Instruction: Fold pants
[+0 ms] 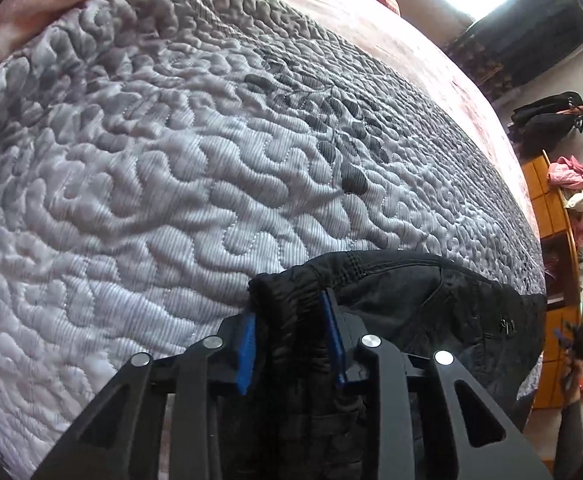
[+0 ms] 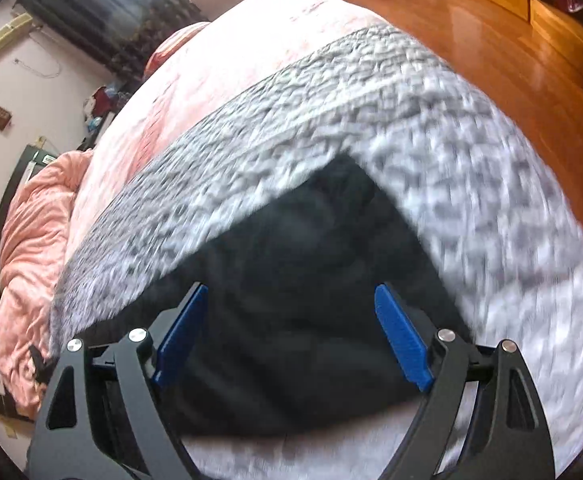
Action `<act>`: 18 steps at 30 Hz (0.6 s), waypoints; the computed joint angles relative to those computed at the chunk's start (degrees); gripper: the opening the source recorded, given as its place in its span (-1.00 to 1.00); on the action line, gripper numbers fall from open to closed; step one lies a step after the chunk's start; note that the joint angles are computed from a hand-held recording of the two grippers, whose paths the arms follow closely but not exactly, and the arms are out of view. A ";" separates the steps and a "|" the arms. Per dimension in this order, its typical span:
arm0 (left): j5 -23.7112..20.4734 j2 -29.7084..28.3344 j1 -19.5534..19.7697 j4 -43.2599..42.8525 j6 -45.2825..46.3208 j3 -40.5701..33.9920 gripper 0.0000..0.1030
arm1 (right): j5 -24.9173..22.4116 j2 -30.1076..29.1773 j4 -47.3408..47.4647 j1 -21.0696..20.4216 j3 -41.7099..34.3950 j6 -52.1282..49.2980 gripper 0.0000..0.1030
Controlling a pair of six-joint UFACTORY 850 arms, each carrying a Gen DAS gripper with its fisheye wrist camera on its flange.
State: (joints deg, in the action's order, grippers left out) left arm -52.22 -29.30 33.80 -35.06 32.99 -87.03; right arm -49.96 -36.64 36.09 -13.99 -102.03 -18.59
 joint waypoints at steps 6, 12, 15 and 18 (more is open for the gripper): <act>1.72 -0.16 -0.58 0.59 -2.50 0.15 -0.45 | -5.15 -15.31 -10.32 1.19 -21.07 8.66 0.64; 3.25 0.58 -0.45 -0.57 -2.93 1.35 -0.46 | -14.68 -26.53 -8.84 0.83 -37.24 8.48 0.64; 5.10 1.78 -0.80 -0.16 -3.89 2.58 -0.52 | -16.14 -26.31 -7.81 0.72 -36.63 5.49 0.02; 7.36 3.59 -1.07 -0.31 -4.47 4.14 -0.62 | -15.57 -23.19 -4.02 -0.62 -31.90 3.30 -0.76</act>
